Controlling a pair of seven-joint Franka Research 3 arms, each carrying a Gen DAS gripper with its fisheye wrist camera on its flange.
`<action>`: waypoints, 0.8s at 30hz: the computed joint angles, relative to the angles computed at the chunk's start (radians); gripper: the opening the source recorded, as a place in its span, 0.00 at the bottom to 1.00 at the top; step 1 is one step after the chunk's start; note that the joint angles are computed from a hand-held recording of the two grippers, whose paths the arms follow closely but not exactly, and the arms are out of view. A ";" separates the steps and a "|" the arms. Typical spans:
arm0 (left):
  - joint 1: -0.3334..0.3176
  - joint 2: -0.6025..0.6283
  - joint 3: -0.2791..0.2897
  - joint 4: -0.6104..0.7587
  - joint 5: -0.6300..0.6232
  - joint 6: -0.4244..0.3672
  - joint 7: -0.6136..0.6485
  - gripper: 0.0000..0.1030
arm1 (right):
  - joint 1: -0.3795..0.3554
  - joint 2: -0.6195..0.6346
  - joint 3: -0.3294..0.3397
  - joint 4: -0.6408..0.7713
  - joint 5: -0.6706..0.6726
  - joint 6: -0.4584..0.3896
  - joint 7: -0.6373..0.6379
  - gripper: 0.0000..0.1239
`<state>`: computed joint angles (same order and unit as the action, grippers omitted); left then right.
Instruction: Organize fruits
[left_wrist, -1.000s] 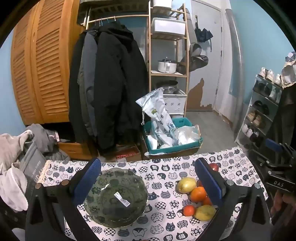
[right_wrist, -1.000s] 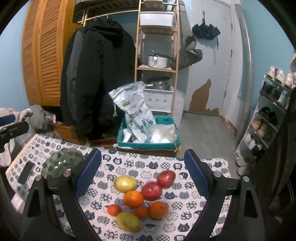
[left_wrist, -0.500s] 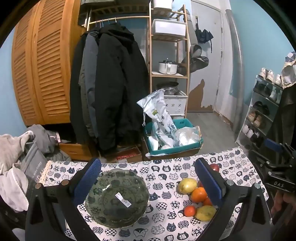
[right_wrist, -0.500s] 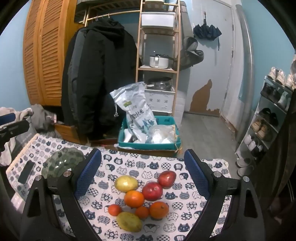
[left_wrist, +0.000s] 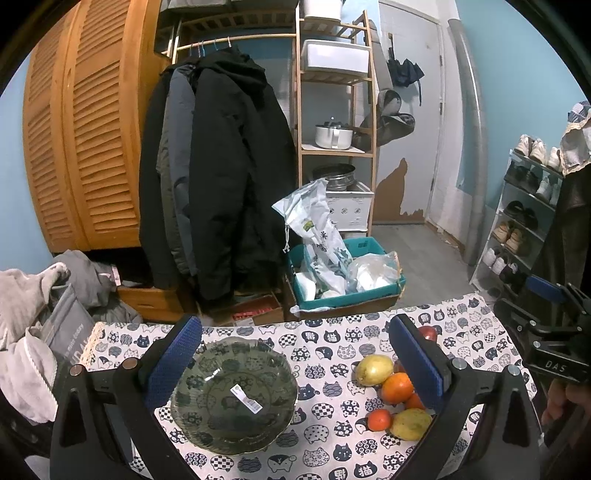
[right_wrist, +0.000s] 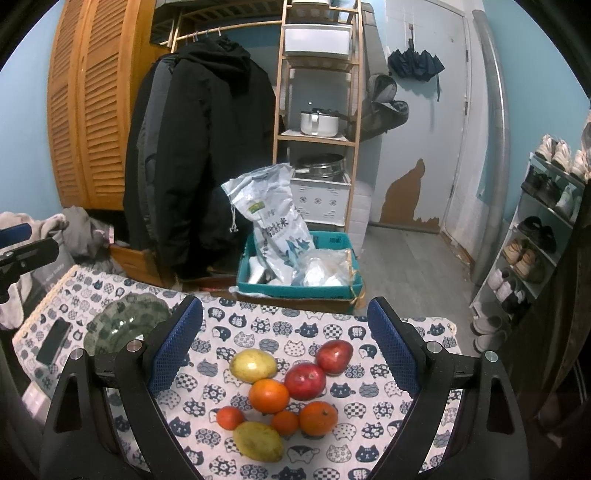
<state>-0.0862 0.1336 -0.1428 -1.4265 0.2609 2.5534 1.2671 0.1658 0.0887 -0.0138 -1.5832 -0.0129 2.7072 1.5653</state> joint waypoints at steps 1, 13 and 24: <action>-0.001 0.000 0.000 0.001 0.003 -0.002 -0.002 0.99 | 0.000 0.000 0.000 0.000 0.000 0.000 0.000 0.72; -0.001 -0.002 -0.001 -0.003 0.005 0.001 -0.002 0.99 | 0.001 -0.001 0.000 0.001 0.001 -0.003 -0.001 0.72; -0.001 -0.001 -0.001 -0.004 0.002 0.004 -0.001 0.99 | 0.002 0.000 0.001 0.004 -0.002 -0.004 0.001 0.72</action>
